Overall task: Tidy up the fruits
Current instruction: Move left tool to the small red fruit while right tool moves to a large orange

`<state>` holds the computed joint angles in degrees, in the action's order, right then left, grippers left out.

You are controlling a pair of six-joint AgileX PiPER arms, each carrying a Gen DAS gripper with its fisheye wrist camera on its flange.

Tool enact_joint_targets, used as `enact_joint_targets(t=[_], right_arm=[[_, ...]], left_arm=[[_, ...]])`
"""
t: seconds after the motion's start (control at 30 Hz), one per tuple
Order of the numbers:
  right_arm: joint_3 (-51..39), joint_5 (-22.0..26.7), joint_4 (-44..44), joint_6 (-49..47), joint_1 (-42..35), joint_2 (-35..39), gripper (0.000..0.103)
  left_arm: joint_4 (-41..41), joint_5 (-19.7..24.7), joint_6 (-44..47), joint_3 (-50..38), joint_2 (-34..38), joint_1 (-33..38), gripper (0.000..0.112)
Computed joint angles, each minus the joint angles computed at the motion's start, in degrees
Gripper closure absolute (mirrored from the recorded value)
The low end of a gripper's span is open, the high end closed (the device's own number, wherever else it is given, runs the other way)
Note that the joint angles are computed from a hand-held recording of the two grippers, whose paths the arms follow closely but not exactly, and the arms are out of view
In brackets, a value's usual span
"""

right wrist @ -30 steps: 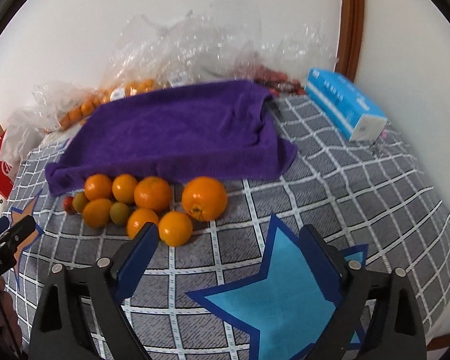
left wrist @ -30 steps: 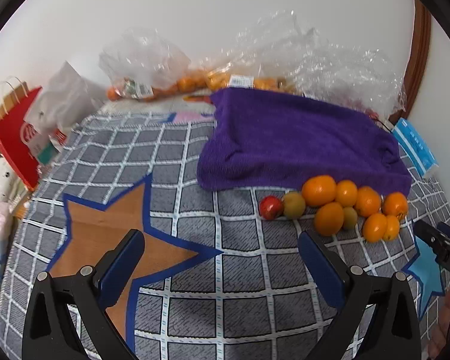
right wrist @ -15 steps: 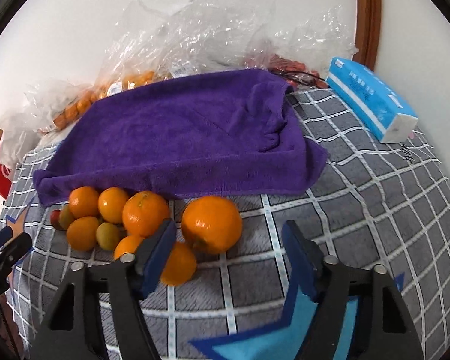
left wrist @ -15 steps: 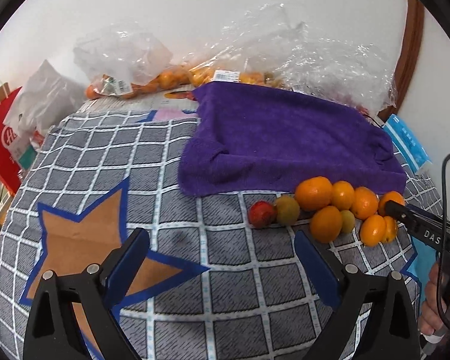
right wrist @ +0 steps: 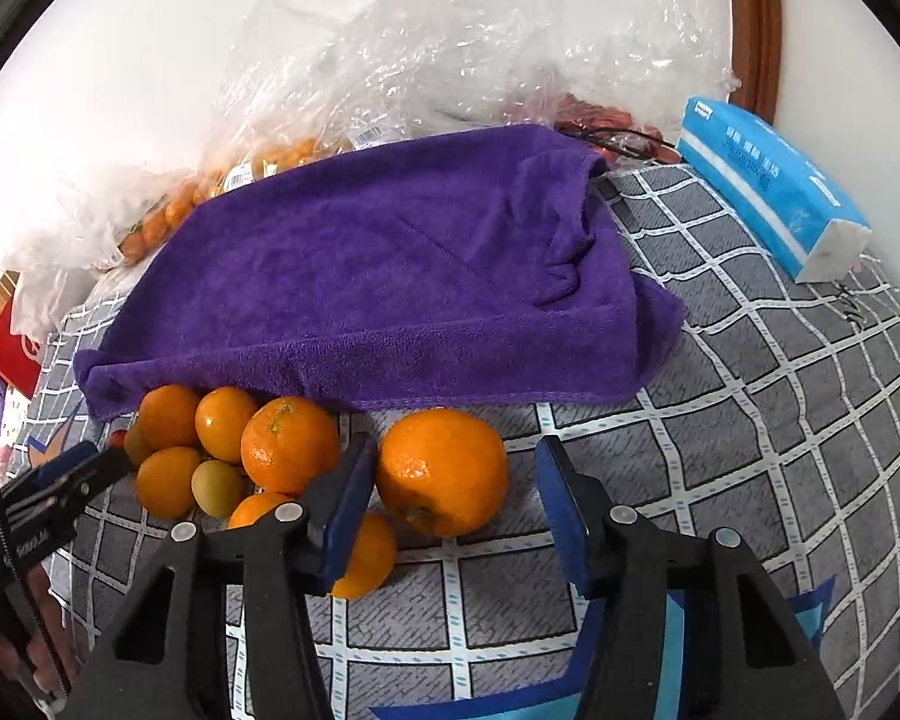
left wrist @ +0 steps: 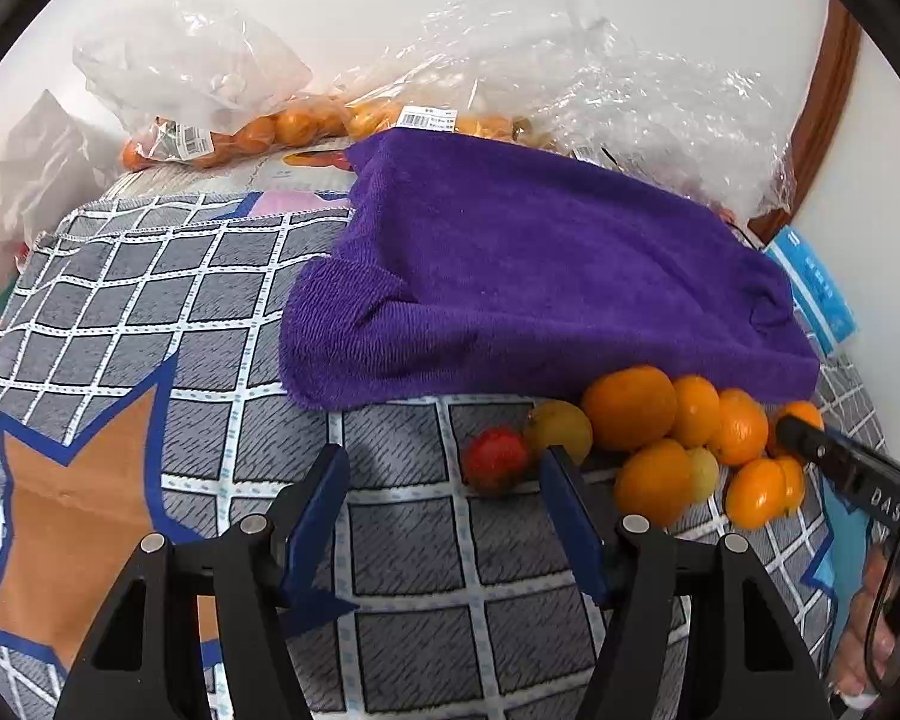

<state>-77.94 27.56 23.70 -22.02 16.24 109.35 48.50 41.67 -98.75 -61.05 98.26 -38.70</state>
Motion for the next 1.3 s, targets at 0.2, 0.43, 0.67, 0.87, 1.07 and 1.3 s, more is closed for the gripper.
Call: enact_joint_targets(t=[0.2,0.43,0.67,0.87,1.07,1.3], right_arm=[[0.36,-0.59,2.44,-1.99,-0.05,0.52,0.046],[-1.09,0.69,3.26,-2.94,-0.54,1.5,0.046],[1.91,0.03,5.85,-7.34,-1.36,-1.23,0.054],[2.53,-1.21,7.67,-8.75,-1.21,-0.81,0.051],[-1.65,5.04,12.05,-11.12,-3.05,2.03,0.058],[1.5,2.78,10.06,-8.83,-2.8,-0.52,0.06]], left_arm=[[1.75,0.94,-1.55,-1.0,1.44,-0.62,0.06],[4.12,-3.7,-2.92,1.01,0.41,-0.9,0.086],[9.04,-9.59,-11.16,5.24,-1.87,1.08,0.086],[7.64,-8.52,-8.86,3.68,-0.79,1.17,0.088],[12.44,-12.89,-14.45,6.87,-2.71,1.99,0.088],[14.3,-11.54,-15.9,6.81,-2.92,0.44,0.088]])
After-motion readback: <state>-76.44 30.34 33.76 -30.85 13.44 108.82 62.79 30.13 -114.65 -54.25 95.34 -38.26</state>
